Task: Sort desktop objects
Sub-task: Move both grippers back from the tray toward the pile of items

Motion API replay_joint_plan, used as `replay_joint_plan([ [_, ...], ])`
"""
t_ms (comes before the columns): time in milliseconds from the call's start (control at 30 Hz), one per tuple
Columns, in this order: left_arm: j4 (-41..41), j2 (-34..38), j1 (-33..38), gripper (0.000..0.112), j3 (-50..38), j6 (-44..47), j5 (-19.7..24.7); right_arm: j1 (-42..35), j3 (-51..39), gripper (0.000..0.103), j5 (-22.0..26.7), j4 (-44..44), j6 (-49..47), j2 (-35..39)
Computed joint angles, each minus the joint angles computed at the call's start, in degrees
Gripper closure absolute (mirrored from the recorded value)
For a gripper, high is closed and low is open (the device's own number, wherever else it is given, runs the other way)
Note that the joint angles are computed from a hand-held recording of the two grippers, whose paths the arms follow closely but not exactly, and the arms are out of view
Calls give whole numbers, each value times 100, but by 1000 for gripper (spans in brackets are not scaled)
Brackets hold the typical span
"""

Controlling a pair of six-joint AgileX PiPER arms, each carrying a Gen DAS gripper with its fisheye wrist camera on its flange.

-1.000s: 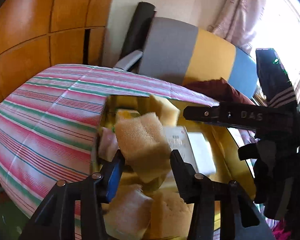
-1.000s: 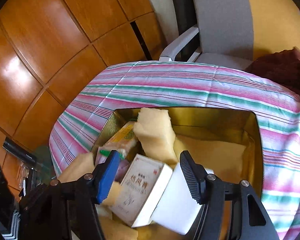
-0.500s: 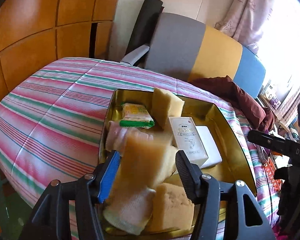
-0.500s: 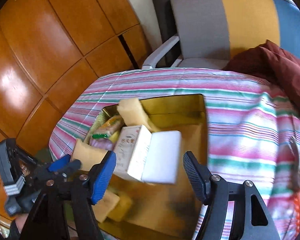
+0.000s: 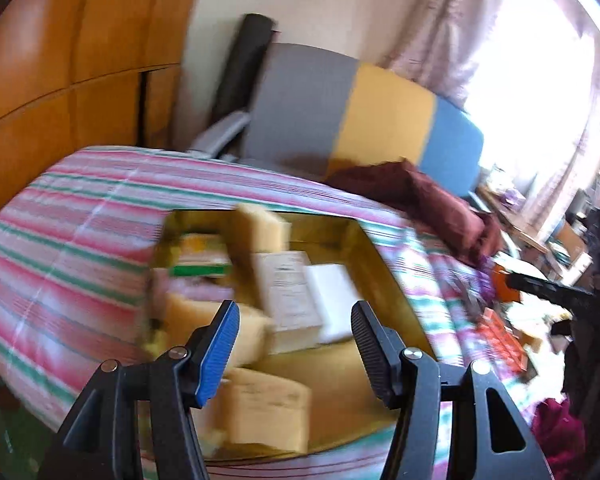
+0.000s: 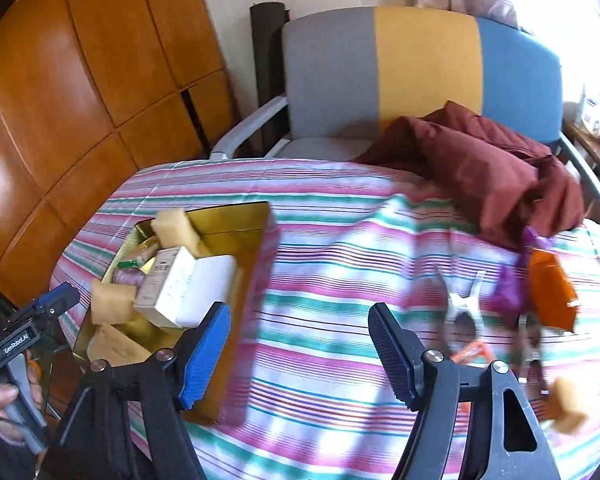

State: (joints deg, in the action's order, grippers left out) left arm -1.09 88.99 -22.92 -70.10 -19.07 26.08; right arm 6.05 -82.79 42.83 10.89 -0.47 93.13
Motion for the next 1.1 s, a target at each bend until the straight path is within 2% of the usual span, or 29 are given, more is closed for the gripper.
replay_joint_plan([
  [233, -285, 609, -689, 53, -857, 449, 429, -1929, 474, 29, 270, 946, -748, -487],
  [300, -397, 875, -875, 53, -1211, 613, 631, -2448, 565, 29, 383, 896, -730, -532],
  [500, -306, 1633, -1428, 53, -2259, 640, 1208, -4003, 857, 29, 565, 1284, -770, -403],
  [633, -267, 2119, -1694, 53, -2996, 721, 1580, -4684, 981, 28, 686, 1738, -591, -212],
  [667, -274, 2260, -1763, 53, -3206, 745, 1693, -4722, 939, 28, 677, 1804, -616, -168],
  [733, -292, 2450, -1857, 53, -3467, 791, 1817, -4509, 804, 28, 607, 1288, -269, -39],
  [867, -374, 2846, -1969, 53, -4007, 906, 2144, -4228, 611, 28, 729, 794, 32, 261],
  [1100, -515, 3462, -2049, 53, -4848, 951, 2643, -4255, 588, 27, 920, 676, 74, 414],
])
